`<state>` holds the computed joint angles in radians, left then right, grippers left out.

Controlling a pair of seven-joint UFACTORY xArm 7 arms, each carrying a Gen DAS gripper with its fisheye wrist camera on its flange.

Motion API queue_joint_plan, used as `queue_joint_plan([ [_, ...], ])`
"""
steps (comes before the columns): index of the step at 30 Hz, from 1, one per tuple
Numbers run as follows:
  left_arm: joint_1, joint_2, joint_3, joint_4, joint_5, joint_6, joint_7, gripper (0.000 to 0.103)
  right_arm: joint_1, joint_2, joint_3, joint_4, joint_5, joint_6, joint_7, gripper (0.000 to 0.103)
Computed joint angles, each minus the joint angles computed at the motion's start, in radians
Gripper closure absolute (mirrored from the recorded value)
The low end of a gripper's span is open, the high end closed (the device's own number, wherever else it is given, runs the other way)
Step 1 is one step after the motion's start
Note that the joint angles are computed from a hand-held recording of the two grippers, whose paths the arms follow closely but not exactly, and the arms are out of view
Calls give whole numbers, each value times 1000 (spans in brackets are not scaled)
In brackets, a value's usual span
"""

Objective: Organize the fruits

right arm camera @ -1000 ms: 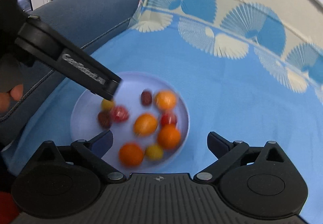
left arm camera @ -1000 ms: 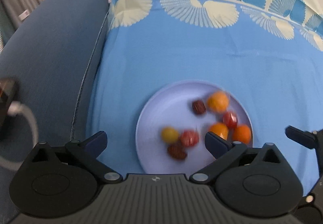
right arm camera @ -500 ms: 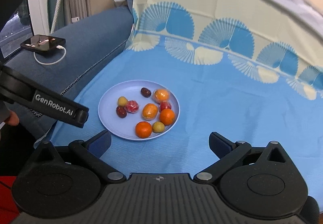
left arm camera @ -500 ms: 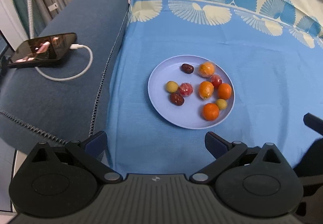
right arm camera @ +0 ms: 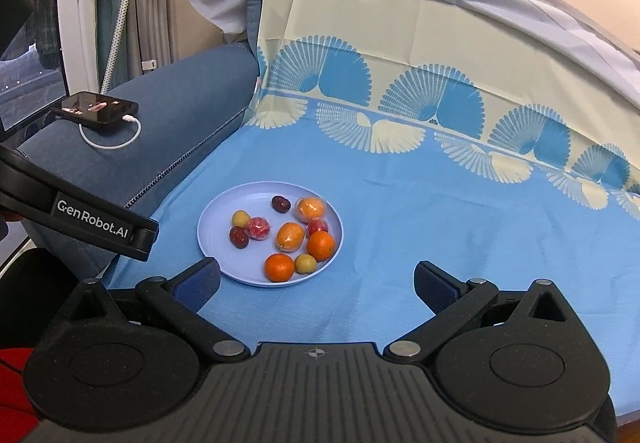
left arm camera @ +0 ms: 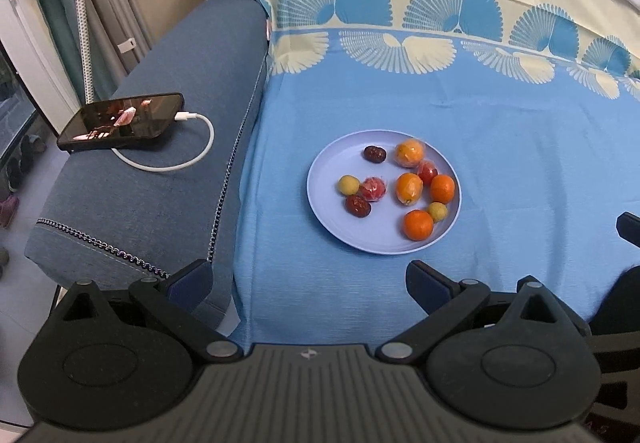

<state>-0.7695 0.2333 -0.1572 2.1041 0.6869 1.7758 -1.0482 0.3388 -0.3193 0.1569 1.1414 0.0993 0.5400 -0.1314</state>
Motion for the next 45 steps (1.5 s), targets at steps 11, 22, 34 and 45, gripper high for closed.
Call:
queue_joint_plan([
  [11,-1,-5,-3,-1,-2,-1,-6,0,-2,-13,6,-14,-14,-16,20,1],
  [22,2,-4,-2,-2,-10,4,-3,0,0,-10,6,-8,-16,-7,21,1],
  [34,7,-11,-7,-18,-13,3,-4,0,2,-1,4,1,-12,8,16,1],
  [45,10,-13,-11,-24,-17,2,-8,0,1,-2,5,0,-12,11,18,1],
])
